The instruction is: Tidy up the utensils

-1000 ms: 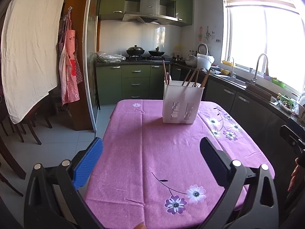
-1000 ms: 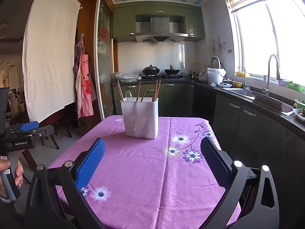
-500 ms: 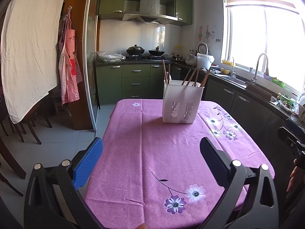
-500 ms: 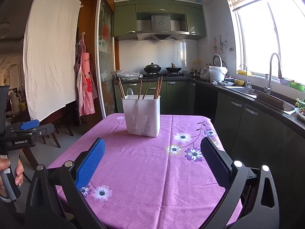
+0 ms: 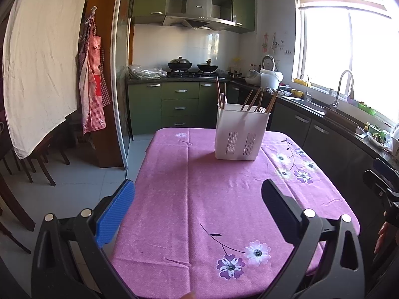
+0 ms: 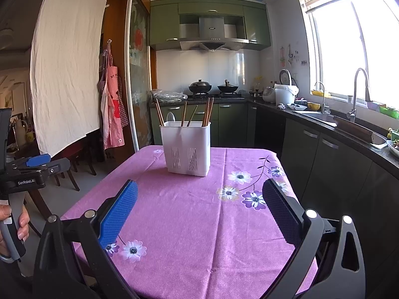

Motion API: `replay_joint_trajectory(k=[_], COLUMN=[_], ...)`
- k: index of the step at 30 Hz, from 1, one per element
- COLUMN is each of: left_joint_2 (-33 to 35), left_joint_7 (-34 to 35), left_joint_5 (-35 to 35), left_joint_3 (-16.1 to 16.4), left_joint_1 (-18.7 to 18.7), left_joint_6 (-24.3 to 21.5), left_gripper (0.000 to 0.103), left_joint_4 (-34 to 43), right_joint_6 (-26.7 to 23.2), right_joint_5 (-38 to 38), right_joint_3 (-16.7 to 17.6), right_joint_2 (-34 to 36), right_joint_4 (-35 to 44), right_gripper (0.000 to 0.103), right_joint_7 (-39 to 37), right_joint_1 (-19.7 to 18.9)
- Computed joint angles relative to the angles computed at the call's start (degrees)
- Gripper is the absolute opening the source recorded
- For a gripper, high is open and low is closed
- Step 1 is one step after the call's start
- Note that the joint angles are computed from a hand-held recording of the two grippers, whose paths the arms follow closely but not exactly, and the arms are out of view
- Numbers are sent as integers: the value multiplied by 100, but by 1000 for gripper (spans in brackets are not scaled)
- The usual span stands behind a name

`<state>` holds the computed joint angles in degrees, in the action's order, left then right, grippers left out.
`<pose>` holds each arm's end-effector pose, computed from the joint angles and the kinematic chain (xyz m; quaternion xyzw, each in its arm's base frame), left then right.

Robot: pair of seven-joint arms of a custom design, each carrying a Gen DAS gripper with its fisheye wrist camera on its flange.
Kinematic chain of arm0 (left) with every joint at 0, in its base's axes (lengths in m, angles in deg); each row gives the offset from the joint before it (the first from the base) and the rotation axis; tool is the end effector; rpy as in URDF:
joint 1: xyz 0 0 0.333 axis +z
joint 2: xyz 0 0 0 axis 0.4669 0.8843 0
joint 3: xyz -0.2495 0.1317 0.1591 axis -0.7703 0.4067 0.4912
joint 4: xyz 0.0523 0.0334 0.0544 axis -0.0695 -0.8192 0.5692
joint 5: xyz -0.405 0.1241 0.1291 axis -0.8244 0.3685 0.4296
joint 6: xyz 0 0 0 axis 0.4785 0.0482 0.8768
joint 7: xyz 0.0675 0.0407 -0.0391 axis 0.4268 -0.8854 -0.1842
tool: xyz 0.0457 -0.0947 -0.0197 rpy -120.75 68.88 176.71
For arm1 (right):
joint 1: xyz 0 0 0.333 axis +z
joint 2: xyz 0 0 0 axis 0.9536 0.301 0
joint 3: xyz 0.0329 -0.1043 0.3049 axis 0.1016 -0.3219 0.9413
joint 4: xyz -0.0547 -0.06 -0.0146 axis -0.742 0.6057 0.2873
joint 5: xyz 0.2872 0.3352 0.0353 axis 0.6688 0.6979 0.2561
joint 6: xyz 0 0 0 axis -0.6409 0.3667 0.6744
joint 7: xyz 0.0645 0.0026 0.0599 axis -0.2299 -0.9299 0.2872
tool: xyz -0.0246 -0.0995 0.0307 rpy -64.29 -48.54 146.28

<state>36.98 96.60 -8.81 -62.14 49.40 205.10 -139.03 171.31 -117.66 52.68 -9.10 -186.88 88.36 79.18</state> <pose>0.5207 -0.0620 0.5528 -0.7182 0.4622 -0.3061 0.4206 0.6063 0.1489 0.5290 -0.7208 0.3809 -0.2409 0.5266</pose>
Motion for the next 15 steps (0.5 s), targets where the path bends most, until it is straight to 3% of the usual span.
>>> replay_joint_trajectory(k=[15], left_joint_2=[116], left_joint_7=[593], left_joint_5=[-365], left_joint_3=[134], left_joint_1=[-254], left_joint_6=[-286], left_gripper=[96], left_joint_4=[115], right_joint_6=[17], right_joint_5=[-326], right_joint_3=[-83], right_joint_2=[123], right_joint_4=[227], right_gripper=[98], right_joint_7=[325], right_joint_1=[129])
